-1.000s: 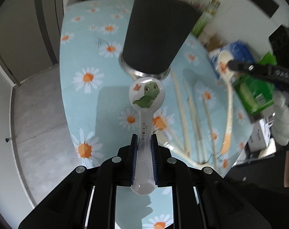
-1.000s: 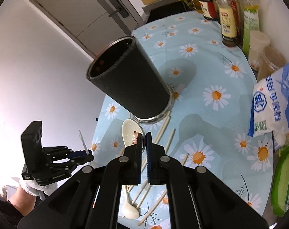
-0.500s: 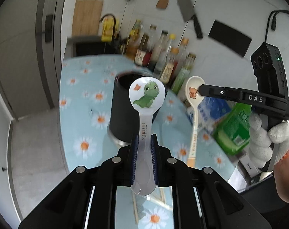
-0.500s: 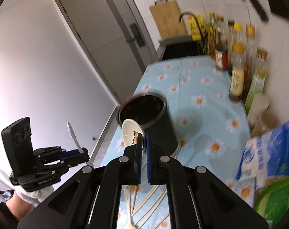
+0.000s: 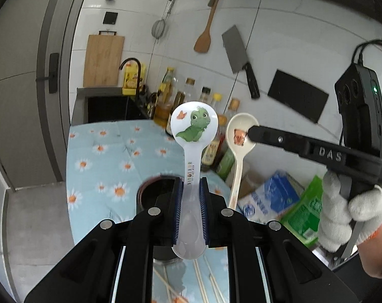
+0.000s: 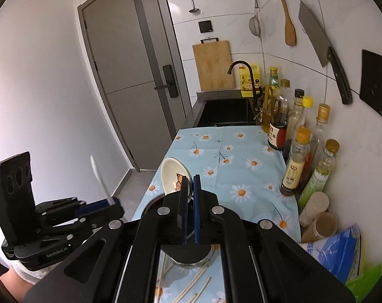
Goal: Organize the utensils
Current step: 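Lift both spoons and carry them above the black holder's opening, then open both tools to drop the spoons into the black holder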
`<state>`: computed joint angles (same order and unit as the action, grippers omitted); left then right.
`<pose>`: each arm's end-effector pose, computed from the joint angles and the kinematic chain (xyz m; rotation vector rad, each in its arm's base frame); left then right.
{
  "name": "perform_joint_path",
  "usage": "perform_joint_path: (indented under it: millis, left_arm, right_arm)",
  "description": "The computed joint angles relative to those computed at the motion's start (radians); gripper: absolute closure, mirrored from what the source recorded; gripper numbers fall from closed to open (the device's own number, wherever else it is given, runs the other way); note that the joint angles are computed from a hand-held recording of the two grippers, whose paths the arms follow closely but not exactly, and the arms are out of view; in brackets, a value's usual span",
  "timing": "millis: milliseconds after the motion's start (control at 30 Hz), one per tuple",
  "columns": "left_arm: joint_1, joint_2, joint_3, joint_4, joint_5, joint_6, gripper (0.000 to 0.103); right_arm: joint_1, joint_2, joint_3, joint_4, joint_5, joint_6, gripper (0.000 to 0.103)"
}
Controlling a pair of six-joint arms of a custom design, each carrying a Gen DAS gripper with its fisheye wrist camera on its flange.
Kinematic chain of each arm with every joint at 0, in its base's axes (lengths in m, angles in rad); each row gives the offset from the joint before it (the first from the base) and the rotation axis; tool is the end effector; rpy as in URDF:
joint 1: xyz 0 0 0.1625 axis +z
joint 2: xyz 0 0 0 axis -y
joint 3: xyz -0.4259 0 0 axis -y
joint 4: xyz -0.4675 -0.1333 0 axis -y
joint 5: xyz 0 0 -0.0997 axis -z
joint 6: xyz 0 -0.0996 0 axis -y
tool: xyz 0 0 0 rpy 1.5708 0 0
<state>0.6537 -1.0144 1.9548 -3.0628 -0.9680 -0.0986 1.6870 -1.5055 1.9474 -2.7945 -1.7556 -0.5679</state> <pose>-0.3835 -0.5328 0.1289 0.8502 2.5527 -1.0680 0.1826 -0.5728 0.3883 0.7841 -2.5003 0.9974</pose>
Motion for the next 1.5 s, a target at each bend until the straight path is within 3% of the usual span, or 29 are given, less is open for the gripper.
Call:
perform_joint_path:
  millis: [267, 633, 1067, 1500]
  left_arm:
    - [0.044, 0.057, -0.087, -0.054, -0.045, 0.068, 0.090]
    - [0.073, 0.113, -0.155, -0.065, -0.086, 0.119, 0.090]
    - [0.116, 0.153, -0.151, -0.024, -0.080, 0.082, 0.090]
    - [0.126, 0.157, -0.116, 0.000, -0.058, 0.033, 0.090]
  right_arm:
    - [0.024, 0.080, -0.050, -0.097, -0.035, -0.058, 0.098]
    - [0.010, 0.150, -0.118, -0.125, -0.038, -0.015, 0.098]
    - [-0.033, 0.169, -0.094, -0.049, -0.013, 0.063, 0.097]
    - [-0.062, 0.169, -0.075, 0.007, 0.026, 0.075, 0.097]
